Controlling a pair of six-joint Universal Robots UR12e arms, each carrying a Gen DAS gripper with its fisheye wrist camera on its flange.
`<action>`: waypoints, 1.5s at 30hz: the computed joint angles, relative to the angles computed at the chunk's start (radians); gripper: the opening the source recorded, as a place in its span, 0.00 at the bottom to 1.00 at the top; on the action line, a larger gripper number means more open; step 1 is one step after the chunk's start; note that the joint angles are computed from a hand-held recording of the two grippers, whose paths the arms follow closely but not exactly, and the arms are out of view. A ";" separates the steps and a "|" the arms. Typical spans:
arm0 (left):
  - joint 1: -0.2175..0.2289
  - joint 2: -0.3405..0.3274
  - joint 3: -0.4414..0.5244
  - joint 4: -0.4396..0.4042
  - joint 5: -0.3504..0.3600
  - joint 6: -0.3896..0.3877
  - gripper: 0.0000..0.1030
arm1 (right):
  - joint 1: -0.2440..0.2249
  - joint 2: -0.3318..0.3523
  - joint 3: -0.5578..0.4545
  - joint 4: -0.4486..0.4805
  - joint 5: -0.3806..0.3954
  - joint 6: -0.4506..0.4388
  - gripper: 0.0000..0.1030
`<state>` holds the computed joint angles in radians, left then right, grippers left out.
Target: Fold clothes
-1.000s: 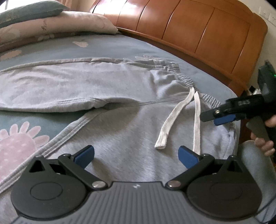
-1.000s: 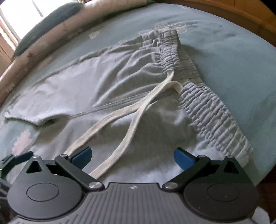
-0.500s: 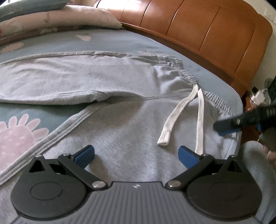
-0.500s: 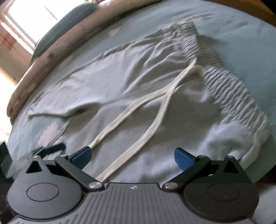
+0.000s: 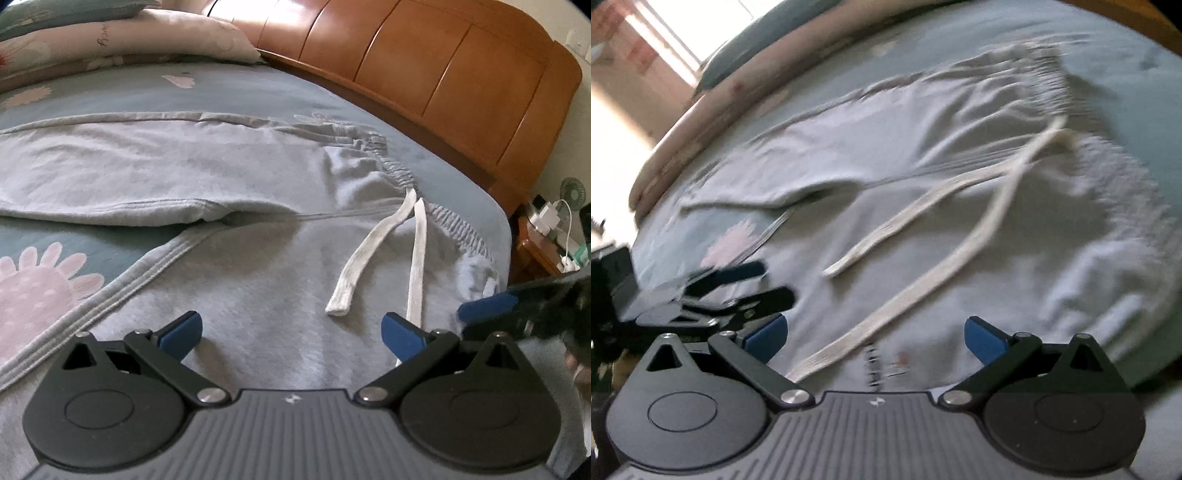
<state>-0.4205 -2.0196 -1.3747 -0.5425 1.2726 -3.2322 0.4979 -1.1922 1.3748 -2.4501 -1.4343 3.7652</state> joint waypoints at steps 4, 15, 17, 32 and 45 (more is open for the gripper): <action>-0.001 0.000 0.002 -0.008 0.008 -0.002 0.99 | 0.009 0.008 -0.007 0.033 0.010 -0.034 1.00; -0.005 -0.002 0.006 -0.022 0.010 0.020 0.99 | 0.034 0.024 -0.048 0.080 -0.168 -0.144 1.00; -0.006 -0.004 0.007 -0.025 0.014 0.026 0.99 | 0.037 0.033 -0.054 0.116 -0.205 -0.148 1.00; -0.008 -0.013 -0.005 0.022 0.016 0.020 0.99 | 0.070 0.039 -0.012 0.040 -0.319 -0.259 1.00; -0.038 -0.018 0.004 0.021 0.122 0.014 0.99 | 0.050 0.003 0.067 -0.131 -0.268 -0.320 0.97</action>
